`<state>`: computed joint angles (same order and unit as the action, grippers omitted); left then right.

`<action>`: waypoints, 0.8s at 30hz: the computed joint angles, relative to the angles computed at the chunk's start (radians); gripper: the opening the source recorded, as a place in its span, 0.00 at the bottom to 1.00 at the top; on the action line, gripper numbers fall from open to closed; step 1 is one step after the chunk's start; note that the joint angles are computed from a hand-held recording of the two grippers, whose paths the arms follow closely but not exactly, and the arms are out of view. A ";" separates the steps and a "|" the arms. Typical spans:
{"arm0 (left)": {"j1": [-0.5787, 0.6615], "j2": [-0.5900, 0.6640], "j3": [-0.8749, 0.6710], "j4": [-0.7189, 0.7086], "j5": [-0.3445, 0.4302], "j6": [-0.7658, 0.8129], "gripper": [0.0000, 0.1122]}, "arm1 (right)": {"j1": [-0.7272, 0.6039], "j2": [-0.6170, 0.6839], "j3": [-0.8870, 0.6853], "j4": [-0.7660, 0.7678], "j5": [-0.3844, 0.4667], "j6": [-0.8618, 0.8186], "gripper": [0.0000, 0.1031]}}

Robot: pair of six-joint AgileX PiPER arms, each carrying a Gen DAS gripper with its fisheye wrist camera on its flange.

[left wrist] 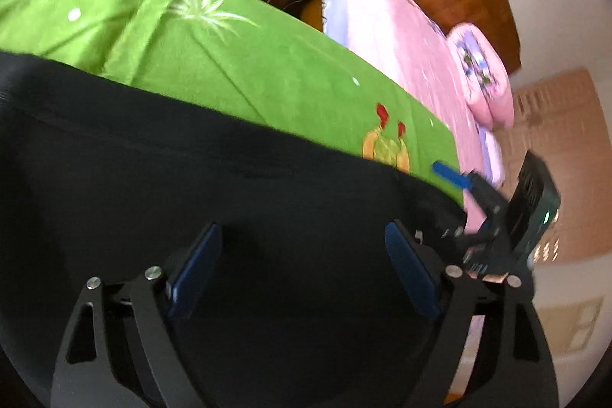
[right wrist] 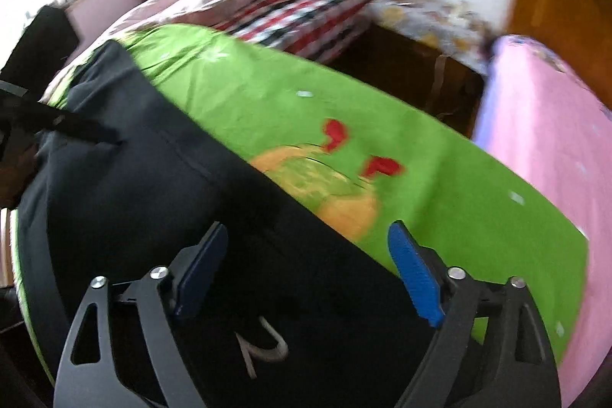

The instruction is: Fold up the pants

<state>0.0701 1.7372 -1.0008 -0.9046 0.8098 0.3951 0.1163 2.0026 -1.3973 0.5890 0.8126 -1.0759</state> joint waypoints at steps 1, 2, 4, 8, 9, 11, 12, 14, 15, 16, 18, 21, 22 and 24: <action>-0.007 0.008 -0.003 -0.018 -0.003 -0.013 0.69 | 0.012 0.027 -0.037 -0.014 0.026 0.007 0.73; -0.004 0.018 -0.008 -0.032 0.001 -0.018 0.64 | 0.028 0.068 -0.091 -0.029 0.069 0.016 0.70; 0.008 0.027 -0.015 -0.068 0.018 -0.019 0.61 | 0.054 0.097 -0.133 -0.040 0.115 0.032 0.65; 0.021 0.025 0.004 -0.129 0.050 0.007 0.61 | 0.061 0.095 -0.124 0.028 0.155 -0.066 0.24; 0.024 0.029 0.009 -0.149 0.054 0.019 0.61 | 0.057 0.057 -0.072 0.042 0.132 -0.117 0.19; 0.031 0.036 0.018 -0.181 0.072 0.040 0.63 | 0.048 -0.020 0.030 0.086 0.075 -0.207 0.12; 0.032 0.039 0.025 -0.203 0.077 0.058 0.63 | 0.038 -0.086 0.108 0.139 0.041 -0.284 0.11; 0.034 0.045 0.039 -0.253 0.089 0.097 0.66 | 0.027 -0.223 0.256 0.237 -0.026 -0.410 0.11; 0.034 0.043 0.044 -0.267 0.090 0.099 0.66 | 0.036 -0.315 0.350 0.278 -0.084 -0.472 0.11; 0.040 0.036 0.058 -0.302 0.091 0.123 0.66 | 0.057 -0.392 0.427 0.299 -0.142 -0.508 0.11; 0.050 0.007 0.103 -0.385 0.088 0.175 0.67 | 0.137 -0.551 0.592 0.303 -0.300 -0.536 0.10; 0.015 -0.070 0.151 -0.375 0.014 0.146 0.48 | 0.312 -0.752 0.800 0.192 -0.535 -0.375 0.08; -0.010 -0.112 0.170 -0.324 -0.038 0.103 0.35 | 0.361 -0.807 0.857 0.119 -0.597 -0.275 0.07; -0.062 -0.231 0.237 -0.229 -0.155 0.048 0.11 | 0.451 -0.917 0.969 -0.012 -0.706 -0.075 0.01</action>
